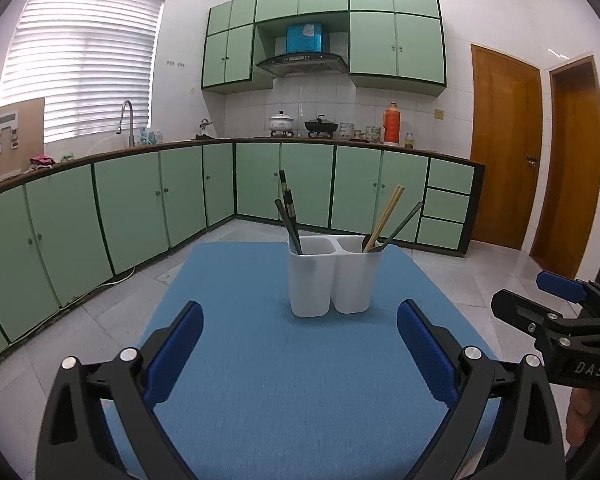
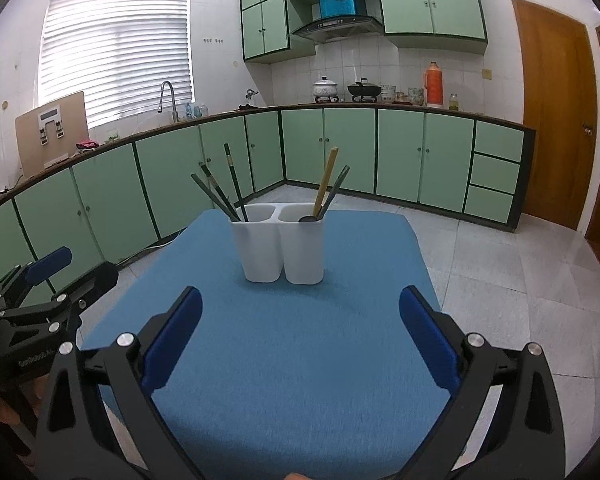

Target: Organize utensils

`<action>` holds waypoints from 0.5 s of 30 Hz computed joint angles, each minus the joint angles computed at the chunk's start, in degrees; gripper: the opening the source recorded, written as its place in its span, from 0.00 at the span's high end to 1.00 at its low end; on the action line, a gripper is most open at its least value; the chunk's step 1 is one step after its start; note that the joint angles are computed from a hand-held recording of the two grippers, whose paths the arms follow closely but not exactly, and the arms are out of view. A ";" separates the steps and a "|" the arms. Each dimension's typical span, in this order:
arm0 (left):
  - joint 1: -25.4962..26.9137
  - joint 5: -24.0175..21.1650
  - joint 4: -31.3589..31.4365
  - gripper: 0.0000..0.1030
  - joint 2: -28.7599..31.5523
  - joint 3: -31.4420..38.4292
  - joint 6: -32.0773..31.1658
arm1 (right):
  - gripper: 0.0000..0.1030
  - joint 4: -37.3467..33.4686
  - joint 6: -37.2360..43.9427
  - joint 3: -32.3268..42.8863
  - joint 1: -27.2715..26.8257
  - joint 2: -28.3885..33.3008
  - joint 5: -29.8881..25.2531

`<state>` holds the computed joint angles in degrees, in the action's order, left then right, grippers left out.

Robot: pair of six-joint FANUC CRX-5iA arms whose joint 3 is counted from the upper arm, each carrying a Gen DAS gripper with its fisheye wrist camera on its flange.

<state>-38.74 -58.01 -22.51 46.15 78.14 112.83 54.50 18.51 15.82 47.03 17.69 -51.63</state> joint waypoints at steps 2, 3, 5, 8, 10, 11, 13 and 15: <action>0.01 -0.38 0.10 0.07 0.35 0.63 0.03 | 0.07 -0.20 0.08 -0.07 0.02 -0.02 0.01; 0.10 -0.12 0.18 0.07 -0.02 0.02 0.14 | 0.07 -0.36 0.27 0.04 0.05 0.06 -0.04; 0.21 0.12 0.26 0.07 -0.30 -0.48 0.31 | 0.07 -0.61 0.71 0.28 -0.01 0.16 -0.01; 0.31 0.45 0.33 0.07 -0.76 -1.24 0.32 | 0.07 -0.64 1.01 0.34 0.00 0.21 0.17; 0.35 0.64 0.36 0.07 -0.90 -1.47 0.32 | 0.07 -0.65 1.08 0.39 0.00 0.23 0.18; 0.34 0.85 0.30 0.07 -1.10 -1.79 0.36 | 0.07 -0.59 1.03 0.34 0.00 0.21 0.25; 0.27 0.68 0.17 0.07 -0.90 -1.31 0.31 | 0.07 -0.49 0.89 0.29 0.04 0.18 0.32; 0.31 0.75 0.20 0.07 -1.00 -1.46 0.25 | 0.07 -0.42 0.92 0.31 0.05 0.17 0.38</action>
